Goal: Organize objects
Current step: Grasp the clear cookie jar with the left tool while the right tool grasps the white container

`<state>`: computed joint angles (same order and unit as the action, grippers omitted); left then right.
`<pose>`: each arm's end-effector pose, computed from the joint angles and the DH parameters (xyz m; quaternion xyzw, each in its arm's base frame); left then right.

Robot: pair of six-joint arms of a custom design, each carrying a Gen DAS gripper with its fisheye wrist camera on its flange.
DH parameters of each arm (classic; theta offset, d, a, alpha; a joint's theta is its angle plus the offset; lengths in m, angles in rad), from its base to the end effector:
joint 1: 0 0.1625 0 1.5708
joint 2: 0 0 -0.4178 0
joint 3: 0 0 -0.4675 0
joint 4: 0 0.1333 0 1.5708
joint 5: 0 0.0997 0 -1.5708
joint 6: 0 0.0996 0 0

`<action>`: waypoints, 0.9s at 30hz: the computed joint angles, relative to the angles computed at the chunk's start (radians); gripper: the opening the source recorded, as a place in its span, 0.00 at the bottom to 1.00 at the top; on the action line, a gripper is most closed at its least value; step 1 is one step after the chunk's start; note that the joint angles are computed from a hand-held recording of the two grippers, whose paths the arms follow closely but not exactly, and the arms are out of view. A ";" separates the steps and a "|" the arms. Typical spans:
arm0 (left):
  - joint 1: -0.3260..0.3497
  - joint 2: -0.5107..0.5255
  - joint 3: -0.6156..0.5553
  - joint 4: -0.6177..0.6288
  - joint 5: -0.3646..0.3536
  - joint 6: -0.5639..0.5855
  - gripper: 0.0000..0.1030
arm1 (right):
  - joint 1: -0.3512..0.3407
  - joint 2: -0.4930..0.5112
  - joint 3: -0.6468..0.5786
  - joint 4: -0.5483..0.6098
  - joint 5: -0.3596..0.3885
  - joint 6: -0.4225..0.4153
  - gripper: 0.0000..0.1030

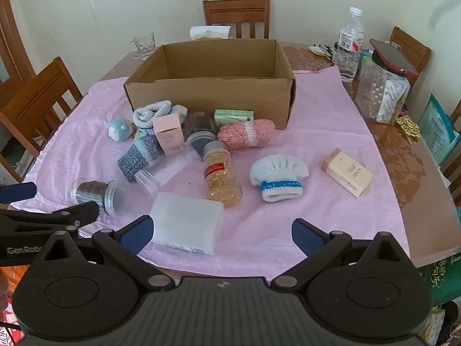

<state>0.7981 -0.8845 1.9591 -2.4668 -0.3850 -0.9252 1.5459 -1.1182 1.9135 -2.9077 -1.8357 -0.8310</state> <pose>-0.2425 -0.5719 0.0201 -0.0132 0.8274 -0.3689 0.4233 0.0911 -0.6474 0.1734 0.3421 -0.8924 0.1884 0.2258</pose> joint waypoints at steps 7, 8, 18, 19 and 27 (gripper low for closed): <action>0.024 -0.012 0.022 -0.046 -0.014 0.070 1.00 | 0.000 0.015 0.004 -0.014 0.015 0.027 1.00; 0.029 -0.019 0.024 -0.028 -0.021 0.068 1.00 | 0.000 0.018 0.005 -0.016 0.014 0.032 1.00; 0.080 -0.007 0.056 -0.225 -0.035 0.214 1.00 | 0.006 0.063 0.004 -0.035 -0.019 0.046 1.00; 0.086 -0.006 0.057 -0.247 -0.038 0.230 1.00 | 0.004 0.065 0.003 -0.027 -0.017 0.058 1.00; 0.139 0.015 0.044 -0.388 -0.081 0.383 1.00 | 0.011 0.113 -0.023 -0.024 -0.055 0.116 1.00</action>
